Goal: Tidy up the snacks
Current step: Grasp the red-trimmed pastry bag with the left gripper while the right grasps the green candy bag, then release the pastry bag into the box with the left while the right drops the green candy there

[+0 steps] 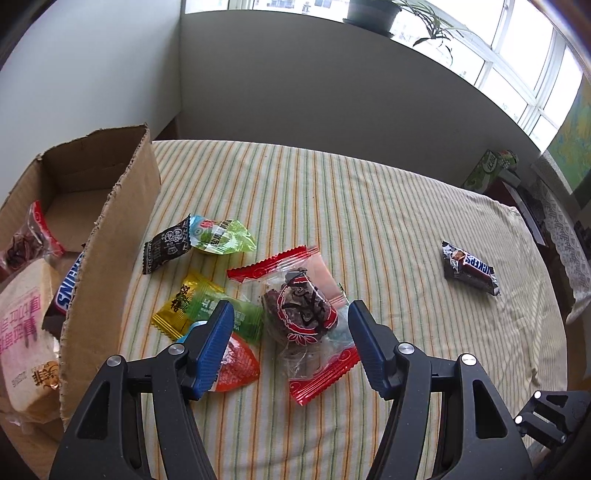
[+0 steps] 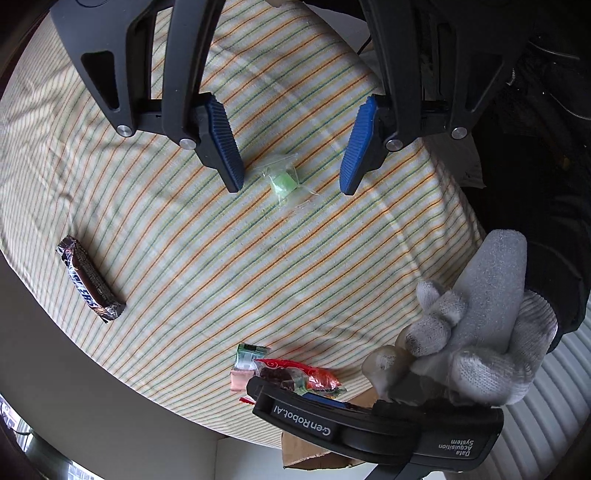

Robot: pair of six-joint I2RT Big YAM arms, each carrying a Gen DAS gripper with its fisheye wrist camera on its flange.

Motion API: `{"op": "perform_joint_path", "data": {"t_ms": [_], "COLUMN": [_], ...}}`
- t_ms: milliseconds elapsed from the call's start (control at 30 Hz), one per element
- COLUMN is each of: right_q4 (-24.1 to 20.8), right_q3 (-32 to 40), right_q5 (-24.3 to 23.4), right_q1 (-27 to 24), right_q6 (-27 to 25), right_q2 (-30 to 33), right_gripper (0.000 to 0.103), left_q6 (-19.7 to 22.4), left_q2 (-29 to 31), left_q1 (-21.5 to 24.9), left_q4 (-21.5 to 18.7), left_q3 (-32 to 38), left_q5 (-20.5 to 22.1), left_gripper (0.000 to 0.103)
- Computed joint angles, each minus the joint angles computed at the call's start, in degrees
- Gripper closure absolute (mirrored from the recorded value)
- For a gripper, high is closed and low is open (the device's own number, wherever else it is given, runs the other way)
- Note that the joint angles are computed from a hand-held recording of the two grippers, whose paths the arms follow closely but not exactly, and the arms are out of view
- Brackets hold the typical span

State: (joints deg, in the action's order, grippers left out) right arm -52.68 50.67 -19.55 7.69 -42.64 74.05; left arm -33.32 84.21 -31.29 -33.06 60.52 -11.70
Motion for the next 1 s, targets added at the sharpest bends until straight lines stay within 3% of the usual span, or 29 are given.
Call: {"op": "perform_joint_path", "data": {"t_ms": [233, 500, 1000], "right_q4": [0.05, -0.44, -0.84], "right_q3": [0.11, 0.32, 3.81], "right_q5": [1.06, -0.06, -2.00], "right_q1": [-0.21, -1.24, -3.21], "right_q6": [0.30, 1.19, 4.03], "right_q2": [-0.11, -0.33, -1.54], "right_gripper": [0.077, 0.077, 0.078], "left_q6": [0.00, 0.18, 0.84], "left_q2": [-0.08, -1.01, -6.86], "left_q1": [-0.25, -0.30, -0.01], "left_q4": [0.54, 1.04, 4.86], "left_q3": [-0.38, -1.30, -5.05], "left_q5": [-0.32, -1.53, -2.19], "left_gripper": [0.059, 0.065, 0.066]}}
